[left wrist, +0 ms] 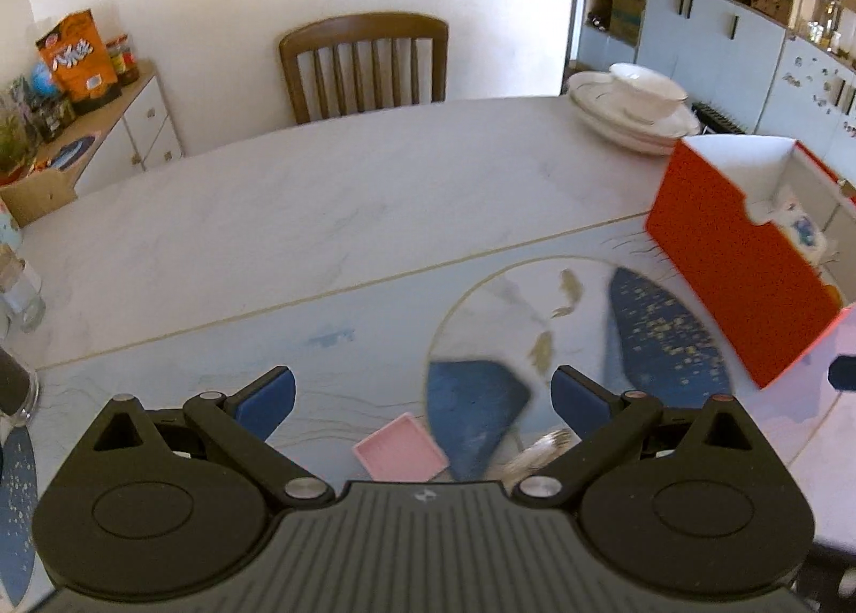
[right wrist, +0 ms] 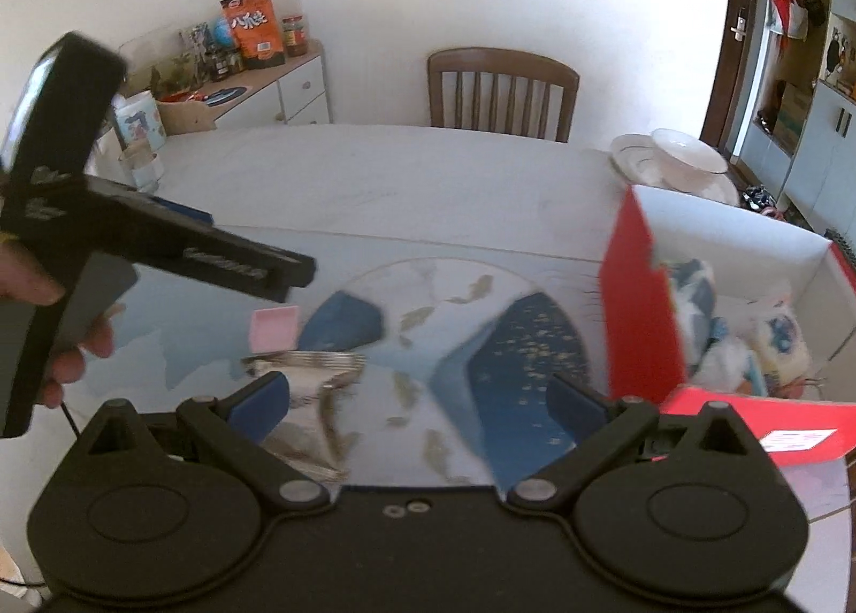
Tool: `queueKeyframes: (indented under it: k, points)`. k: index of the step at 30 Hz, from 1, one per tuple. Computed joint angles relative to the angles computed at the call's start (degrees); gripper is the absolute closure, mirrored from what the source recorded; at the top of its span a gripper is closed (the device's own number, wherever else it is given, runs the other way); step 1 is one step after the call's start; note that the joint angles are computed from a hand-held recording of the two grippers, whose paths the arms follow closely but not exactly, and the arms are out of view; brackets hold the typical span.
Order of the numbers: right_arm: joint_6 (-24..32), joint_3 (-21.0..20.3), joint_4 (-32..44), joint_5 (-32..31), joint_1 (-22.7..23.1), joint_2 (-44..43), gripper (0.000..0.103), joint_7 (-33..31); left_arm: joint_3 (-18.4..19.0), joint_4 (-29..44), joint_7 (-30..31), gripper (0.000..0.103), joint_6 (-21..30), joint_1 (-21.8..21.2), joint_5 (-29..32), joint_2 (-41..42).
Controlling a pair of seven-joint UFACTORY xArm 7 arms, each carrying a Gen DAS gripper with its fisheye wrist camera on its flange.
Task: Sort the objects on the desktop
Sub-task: 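Withdraw both tools from red box toward the table, then close left tool on pink ridged card while right tool grasps silver foil pouch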
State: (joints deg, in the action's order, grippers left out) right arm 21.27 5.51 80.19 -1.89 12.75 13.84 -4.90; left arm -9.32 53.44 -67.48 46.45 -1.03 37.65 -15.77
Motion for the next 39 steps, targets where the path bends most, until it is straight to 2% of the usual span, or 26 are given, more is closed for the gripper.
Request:
queueKeyframes:
  k: [8, 14, 22, 26, 32, 35, 39]
  points:
    - [-2.2, -2.8, 1.7, -9.3, 6.3, 4.0, 0.001, 11.3, 2.2, -1.5, 0.1, 0.001, -1.9, 1.1, -3.7, 1.9]
    - [-1.6, -3.9, 3.8, -13.6, 9.0, 6.8, 0.001, 16.3, 3.4, -1.7, 1.4, 0.001, -2.5, 1.1, -6.6, 3.4]
    - [1.3, -3.9, 7.3, -14.4, 9.7, 10.6, 0.002, 17.6, 4.9, -1.4, 3.5, 0.001, -3.8, 1.2, -11.7, 5.4]
    - [2.1, -2.3, 8.5, -11.8, 8.2, 12.0, 0.002, 15.2, 5.1, -1.4, 3.5, 0.001, -3.2, 1.3, -12.4, 6.0]
    - [3.4, -1.5, 10.1, -9.5, 7.7, 13.4, 0.004, 12.0, 6.5, -3.5, 6.3, 0.002, -6.3, 1.5, -17.8, 5.6]
    - [4.4, -2.2, 11.0, -9.9, 8.3, 14.3, 0.01, 11.5, 6.2, -3.9, 6.3, 0.002, -6.8, 1.9, -17.8, 5.5]
    - [5.3, -2.0, 12.2, -8.8, 7.7, 15.5, 0.011, 10.6, 5.9, -3.6, 5.8, 0.002, -6.5, 2.1, -17.9, 5.7]
